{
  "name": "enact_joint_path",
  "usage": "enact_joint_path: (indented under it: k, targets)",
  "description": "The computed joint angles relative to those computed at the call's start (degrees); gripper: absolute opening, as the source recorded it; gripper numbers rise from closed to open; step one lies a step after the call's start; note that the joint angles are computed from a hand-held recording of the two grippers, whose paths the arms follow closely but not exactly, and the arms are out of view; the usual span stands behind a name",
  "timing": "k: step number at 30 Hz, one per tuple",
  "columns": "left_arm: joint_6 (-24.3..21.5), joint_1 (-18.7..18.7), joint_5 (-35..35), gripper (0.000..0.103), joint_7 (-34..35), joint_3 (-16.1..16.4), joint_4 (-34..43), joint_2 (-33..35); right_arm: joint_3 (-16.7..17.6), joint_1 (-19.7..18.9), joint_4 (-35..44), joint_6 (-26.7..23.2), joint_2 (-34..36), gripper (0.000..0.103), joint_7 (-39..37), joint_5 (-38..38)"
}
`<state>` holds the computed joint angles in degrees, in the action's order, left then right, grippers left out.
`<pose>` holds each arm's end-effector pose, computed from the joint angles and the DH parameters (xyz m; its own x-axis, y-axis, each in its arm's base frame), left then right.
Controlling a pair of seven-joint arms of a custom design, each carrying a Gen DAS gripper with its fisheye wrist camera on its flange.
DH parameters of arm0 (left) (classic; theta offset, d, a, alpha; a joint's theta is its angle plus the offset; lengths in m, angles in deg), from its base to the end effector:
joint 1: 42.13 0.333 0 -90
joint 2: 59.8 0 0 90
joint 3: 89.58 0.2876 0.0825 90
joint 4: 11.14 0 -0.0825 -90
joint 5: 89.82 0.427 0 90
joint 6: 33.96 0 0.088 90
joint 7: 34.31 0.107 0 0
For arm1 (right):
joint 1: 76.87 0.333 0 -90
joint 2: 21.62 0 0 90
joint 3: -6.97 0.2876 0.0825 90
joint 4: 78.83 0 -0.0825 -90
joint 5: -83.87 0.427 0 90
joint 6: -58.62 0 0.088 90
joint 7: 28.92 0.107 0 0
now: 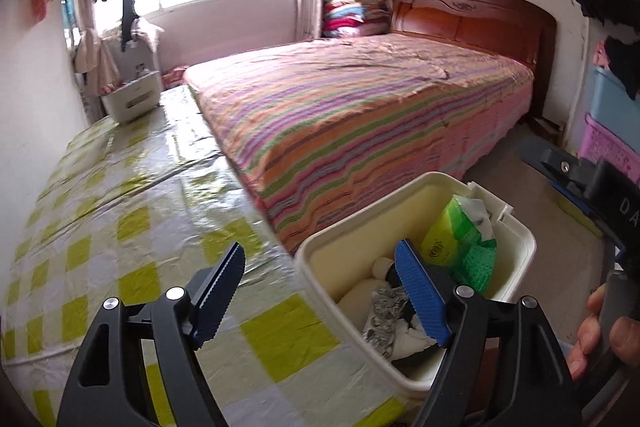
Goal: Collect trash
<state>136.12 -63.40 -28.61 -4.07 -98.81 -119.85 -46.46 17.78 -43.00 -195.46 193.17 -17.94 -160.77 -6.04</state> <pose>0.5514 -0.3879 0.4051 -0.4048 -0.9118 -0.0687 -0.5236 0.2928 -0.8001 0.4588 0.4318 0.4014 -0.2346 -0.8813 -0.4102 -0.2877 0.4661 -0.8367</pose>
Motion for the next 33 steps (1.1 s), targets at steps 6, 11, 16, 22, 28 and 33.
enact_joint_path:
  k: [6, 11, 16, 22, 28, 33]
  targets:
    - [-3.67, 0.79, 10.12, 0.075, -11.76, 0.11, -7.89, -8.65, 2.7, 2.94, -0.8, -3.98, -1.5, 0.092, -4.4, 5.9]
    - [-3.9, 4.66, 11.65, 0.075, -14.86, -2.66, -15.54, -16.54, 5.39, 6.4, -0.61, -10.6, -2.44, 0.093, -12.24, 12.87]
    - [-3.25, 7.54, 10.78, 0.075, -14.47, -4.92, -20.98, -22.0, 6.93, 9.32, 1.68, -15.53, -1.91, 0.093, -16.92, 16.14]
    - [-2.34, 9.95, 8.87, 0.075, -13.59, -6.65, -24.74, -25.94, 6.96, 11.33, 4.52, -18.38, -1.08, 0.093, -20.07, 17.01]
    - [-1.36, 11.51, 7.67, 0.075, -12.64, -7.7, -26.41, -27.74, 6.37, 11.47, 4.92, -17.85, -0.88, 0.093, -20.09, 16.78]
    - [-0.52, 12.3, 7.5, 0.075, -12.34, -8.21, -26.45, -27.73, 5.76, 11.23, 5.08, -16.92, 0.02, 0.093, -19.8, 16.47]
